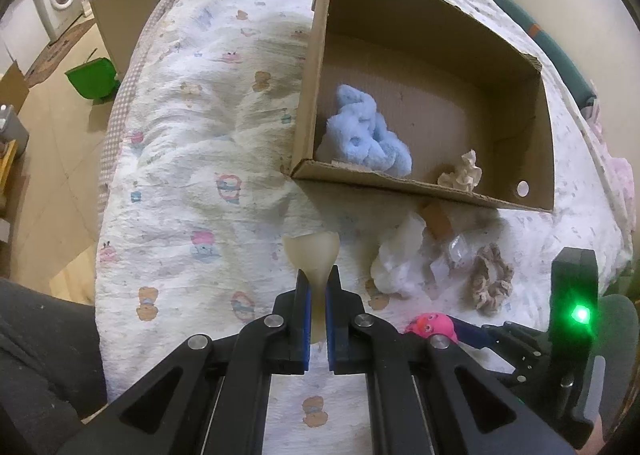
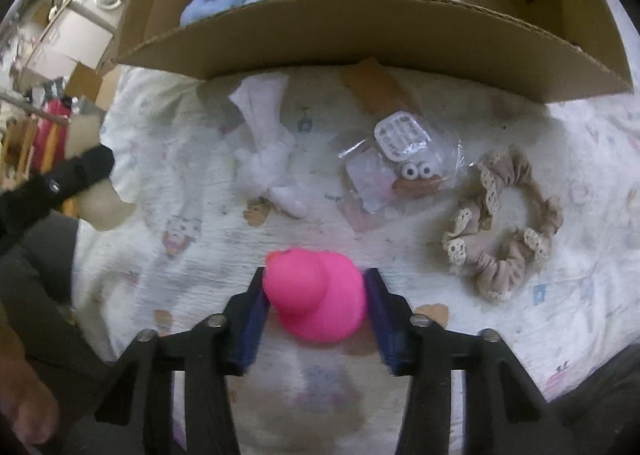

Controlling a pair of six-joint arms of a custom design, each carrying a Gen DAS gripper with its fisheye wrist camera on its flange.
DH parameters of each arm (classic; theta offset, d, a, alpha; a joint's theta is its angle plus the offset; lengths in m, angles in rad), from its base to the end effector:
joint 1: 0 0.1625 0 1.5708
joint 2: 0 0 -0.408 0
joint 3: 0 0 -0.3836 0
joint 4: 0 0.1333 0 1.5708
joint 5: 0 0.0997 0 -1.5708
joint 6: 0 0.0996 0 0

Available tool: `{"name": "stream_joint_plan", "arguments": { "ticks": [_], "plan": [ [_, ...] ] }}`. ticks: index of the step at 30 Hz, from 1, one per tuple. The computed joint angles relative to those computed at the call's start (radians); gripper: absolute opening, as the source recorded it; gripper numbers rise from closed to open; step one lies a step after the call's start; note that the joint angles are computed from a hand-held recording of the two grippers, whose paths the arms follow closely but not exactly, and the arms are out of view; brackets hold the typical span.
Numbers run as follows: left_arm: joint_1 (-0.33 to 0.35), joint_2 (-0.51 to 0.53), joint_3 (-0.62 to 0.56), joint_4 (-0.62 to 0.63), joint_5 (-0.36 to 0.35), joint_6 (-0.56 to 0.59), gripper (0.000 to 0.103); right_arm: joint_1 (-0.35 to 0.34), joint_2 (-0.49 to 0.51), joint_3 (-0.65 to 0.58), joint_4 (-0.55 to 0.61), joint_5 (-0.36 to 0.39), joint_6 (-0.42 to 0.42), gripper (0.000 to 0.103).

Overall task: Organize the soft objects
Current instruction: 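Grasp the tan sponge with the left tool while the right tool grasps the pink duck, then carry sponge and duck into the box and open both tools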

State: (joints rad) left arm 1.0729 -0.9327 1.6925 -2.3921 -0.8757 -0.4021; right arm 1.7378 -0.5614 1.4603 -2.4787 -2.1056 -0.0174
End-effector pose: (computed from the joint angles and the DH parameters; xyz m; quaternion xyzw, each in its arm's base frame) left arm -0.1255 -0.6435 0.1558 0.0345 0.9392 -0.1741 0.2940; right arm 0.1952 -0.6614 -0.0053 0.0876 -0.9605 0.0241 0.2632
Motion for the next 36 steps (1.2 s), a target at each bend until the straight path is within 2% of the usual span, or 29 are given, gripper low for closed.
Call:
{"name": "stream_joint_plan", "arguments": {
  "ticks": [9,15,18,22,26,29,36],
  "plan": [
    [-0.005,0.013,-0.001,-0.001,0.045,0.011,0.006,-0.014,-0.066,0.079,-0.077,0.070,-0.008,0.048],
    [-0.006,0.012,0.005,0.005,0.059,0.014,0.006,-0.008,-0.120,0.133,-0.181,0.140,-0.041,0.048],
    [-0.009,0.009,0.017,-0.034,0.064,0.025,0.006,-0.007,-0.150,0.159,-0.249,0.173,-0.062,0.048],
    [-0.016,0.011,0.027,-0.085,0.064,0.047,0.006,-0.006,-0.179,0.181,-0.340,0.193,-0.093,0.048],
    [-0.033,0.018,0.035,-0.122,0.102,0.084,0.006,-0.005,-0.190,0.192,-0.403,0.198,-0.085,0.048],
    [-0.040,0.016,0.037,-0.141,0.102,0.104,0.006,-0.006,-0.191,0.201,-0.456,0.211,-0.072,0.048],
    [-0.045,0.030,0.032,-0.188,0.108,0.143,0.006,-0.024,-0.171,0.182,-0.513,0.225,-0.058,0.048]
  ]
}}
